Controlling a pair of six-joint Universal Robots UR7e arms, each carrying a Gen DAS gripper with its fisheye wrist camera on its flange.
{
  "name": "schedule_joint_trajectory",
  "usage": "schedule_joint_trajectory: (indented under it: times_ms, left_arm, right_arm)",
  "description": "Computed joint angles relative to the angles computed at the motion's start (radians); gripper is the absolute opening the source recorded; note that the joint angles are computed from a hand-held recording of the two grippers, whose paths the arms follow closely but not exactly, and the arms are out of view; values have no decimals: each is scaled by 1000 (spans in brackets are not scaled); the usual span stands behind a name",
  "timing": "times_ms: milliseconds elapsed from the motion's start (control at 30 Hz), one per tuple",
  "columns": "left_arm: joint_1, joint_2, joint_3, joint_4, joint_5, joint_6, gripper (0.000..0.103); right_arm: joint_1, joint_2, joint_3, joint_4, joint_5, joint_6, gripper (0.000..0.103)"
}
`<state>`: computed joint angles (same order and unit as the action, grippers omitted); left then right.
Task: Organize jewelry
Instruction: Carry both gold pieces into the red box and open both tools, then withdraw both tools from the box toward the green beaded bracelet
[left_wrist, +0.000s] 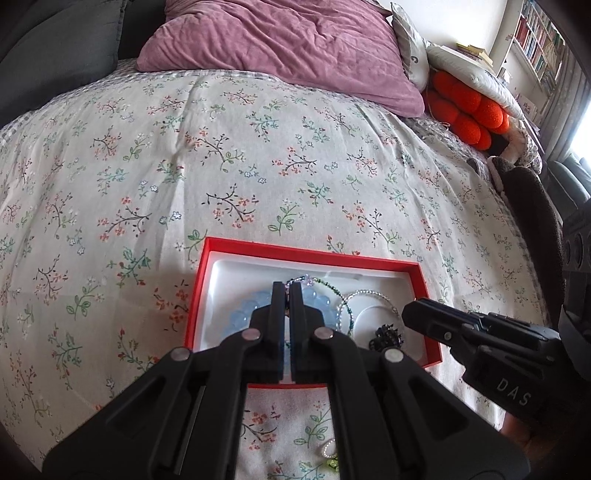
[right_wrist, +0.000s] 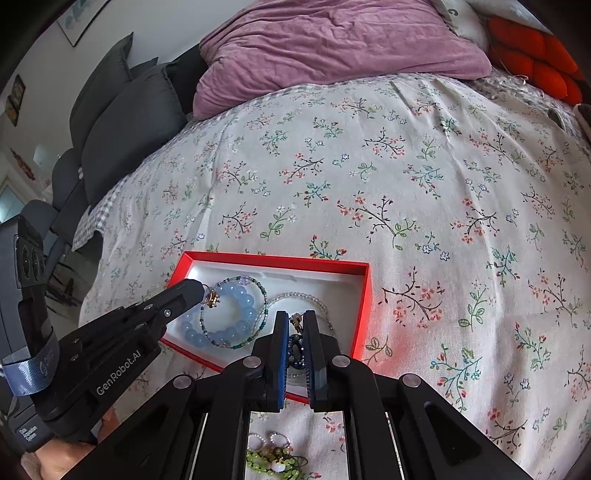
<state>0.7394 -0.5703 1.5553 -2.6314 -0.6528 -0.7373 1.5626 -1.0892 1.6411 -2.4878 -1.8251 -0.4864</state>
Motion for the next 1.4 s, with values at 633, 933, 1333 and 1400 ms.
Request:
schedule_joint_trajectory:
  times_ms: [633, 933, 1333, 1400]
  left_arm:
    - [-68, -65, 61, 102, 27, -45, 67]
    - [-116, -111, 111, 301, 25, -180, 92]
    - [-159, -161, 200, 357, -10, -277, 102]
    - [-161, -167, 217, 349, -22, -275, 102]
  right_arm:
    - [-2, -88, 16, 42, 42, -25, 57]
    - [-2, -156, 76, 27, 16, -110, 82]
    - [-9, -245, 227, -7, -31, -279, 90]
    - [-16, -255, 255, -29, -46, -301, 90]
